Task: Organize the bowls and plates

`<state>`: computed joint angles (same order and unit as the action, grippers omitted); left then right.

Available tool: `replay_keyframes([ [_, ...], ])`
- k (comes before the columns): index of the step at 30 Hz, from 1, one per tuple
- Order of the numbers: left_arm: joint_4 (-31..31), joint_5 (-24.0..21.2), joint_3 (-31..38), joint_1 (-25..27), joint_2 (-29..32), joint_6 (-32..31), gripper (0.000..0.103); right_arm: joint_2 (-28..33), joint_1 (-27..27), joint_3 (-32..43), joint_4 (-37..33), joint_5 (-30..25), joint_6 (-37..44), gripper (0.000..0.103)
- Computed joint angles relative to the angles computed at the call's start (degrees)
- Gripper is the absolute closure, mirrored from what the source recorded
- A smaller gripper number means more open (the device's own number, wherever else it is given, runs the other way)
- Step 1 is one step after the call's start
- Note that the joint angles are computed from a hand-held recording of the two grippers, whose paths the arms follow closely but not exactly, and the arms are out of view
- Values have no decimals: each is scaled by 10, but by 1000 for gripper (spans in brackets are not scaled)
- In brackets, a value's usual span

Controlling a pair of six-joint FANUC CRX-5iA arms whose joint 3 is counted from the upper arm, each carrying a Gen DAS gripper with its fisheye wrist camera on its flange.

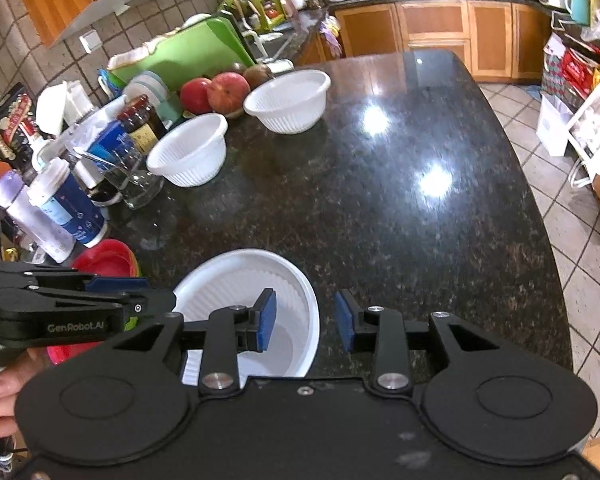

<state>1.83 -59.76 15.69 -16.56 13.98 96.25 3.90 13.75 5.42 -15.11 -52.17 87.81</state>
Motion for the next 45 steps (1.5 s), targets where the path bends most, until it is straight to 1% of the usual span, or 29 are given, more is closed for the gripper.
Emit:
replay_keyframes([
  [4, -22, 2, 10, -2, -5, 20, 58, 0, -12, 24, -27, -11, 34, 67],
  [8, -59, 3, 26, -6, -8, 48, 57, 7, -29, 59, -59, -34, 75, 67],
  [14, -96, -9, 58, -7, -2, 89, 57, 38, -53, 138, -118, -91, 137, 66],
  [16, -119, -11, 67, -9, -3, 109, 57, 51, -61, 166, -141, -114, 157, 66],
  [21, -186, -22, 90, -18, -4, 167, 57, 79, -63, 216, -181, -138, 183, 65],
  [25, -197, -24, 98, -9, -6, 181, 57, 100, -51, 248, -185, -143, 180, 65],
  [29, -195, -10, 101, 4, -6, 169, 57, 116, -28, 262, -164, -128, 154, 64],
  [31, -180, 2, 98, 15, -5, 150, 57, 122, -14, 265, -147, -118, 140, 64],
  [34, -156, 17, 94, 33, 1, 115, 57, 130, 13, 260, -103, -91, 97, 64],
  [41, -96, 20, 104, 69, 30, 39, 57, 166, 64, 273, -10, -68, 12, 64],
  [45, -46, 17, 114, 91, 51, -1, 57, 192, 82, 291, 23, -68, -32, 64],
])
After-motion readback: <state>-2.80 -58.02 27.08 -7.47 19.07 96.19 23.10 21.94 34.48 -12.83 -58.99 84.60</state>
